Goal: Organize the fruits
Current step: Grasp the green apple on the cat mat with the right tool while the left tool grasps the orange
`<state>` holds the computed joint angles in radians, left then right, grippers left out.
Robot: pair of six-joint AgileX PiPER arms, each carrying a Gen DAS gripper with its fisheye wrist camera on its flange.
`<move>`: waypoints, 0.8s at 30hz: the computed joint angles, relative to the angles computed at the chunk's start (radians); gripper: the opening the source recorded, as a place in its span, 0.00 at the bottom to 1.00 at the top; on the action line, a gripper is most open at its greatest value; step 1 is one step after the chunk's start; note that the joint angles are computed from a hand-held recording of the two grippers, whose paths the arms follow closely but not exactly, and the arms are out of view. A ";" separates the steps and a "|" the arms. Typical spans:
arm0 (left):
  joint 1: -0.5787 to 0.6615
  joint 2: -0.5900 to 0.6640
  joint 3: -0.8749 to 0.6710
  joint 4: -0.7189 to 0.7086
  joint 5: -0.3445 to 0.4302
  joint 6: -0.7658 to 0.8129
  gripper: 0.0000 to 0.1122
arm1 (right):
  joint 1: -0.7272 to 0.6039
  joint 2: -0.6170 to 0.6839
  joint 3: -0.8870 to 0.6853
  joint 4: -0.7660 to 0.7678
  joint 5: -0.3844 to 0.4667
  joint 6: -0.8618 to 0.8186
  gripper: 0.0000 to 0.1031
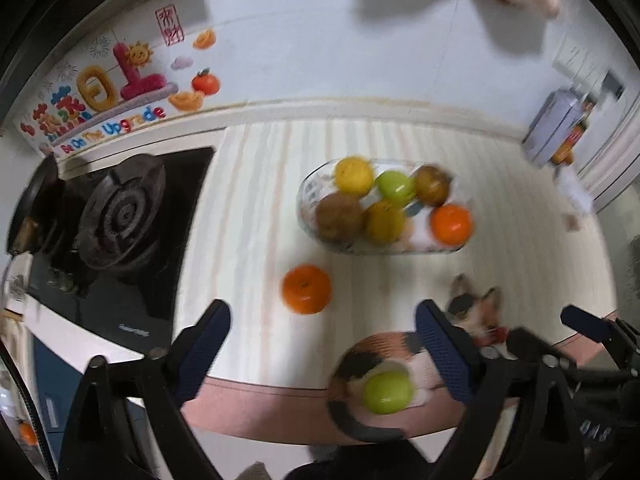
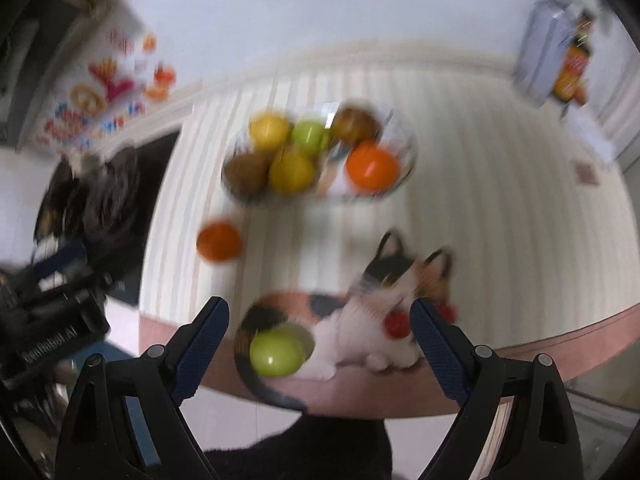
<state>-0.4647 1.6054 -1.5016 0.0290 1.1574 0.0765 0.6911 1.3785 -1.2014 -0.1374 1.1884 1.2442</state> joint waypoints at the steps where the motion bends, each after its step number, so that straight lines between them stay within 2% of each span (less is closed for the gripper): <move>1: -0.004 0.001 0.029 0.034 -0.021 -0.015 0.90 | -0.012 0.022 0.033 0.048 -0.053 -0.033 0.91; 4: -0.003 0.031 0.111 0.137 -0.060 -0.066 0.90 | -0.053 0.122 0.128 0.245 -0.233 -0.194 0.91; 7: 0.019 0.075 0.168 0.203 -0.077 -0.107 0.90 | -0.087 0.221 0.188 0.431 -0.358 -0.366 0.91; 10: 0.057 0.116 0.194 0.219 -0.076 -0.119 0.90 | -0.119 0.305 0.222 0.599 -0.438 -0.529 0.91; 12: 0.073 0.137 0.194 0.224 -0.072 -0.126 0.90 | -0.138 0.356 0.238 0.709 -0.472 -0.639 0.86; 13: 0.084 0.150 0.188 0.223 -0.068 -0.129 0.90 | -0.137 0.371 0.235 0.726 -0.477 -0.661 0.81; 14: 0.093 0.160 0.183 0.219 -0.068 -0.129 0.90 | -0.131 0.377 0.219 0.703 -0.472 -0.659 0.70; 15: 0.095 0.170 0.172 0.217 -0.064 -0.132 0.90 | -0.116 0.385 0.189 0.644 -0.459 -0.631 0.63; 18: 0.122 0.224 0.101 0.139 -0.042 -0.097 0.90 | -0.109 0.385 0.163 0.574 -0.449 -0.592 0.63; 20: 0.123 0.276 0.028 0.106 0.006 -0.065 0.90 | -0.125 0.372 0.159 0.538 -0.437 -0.572 0.63; 24: 0.097 0.392 -0.103 0.056 0.040 -0.058 0.90 | -0.227 0.321 0.175 0.473 -0.416 -0.569 0.63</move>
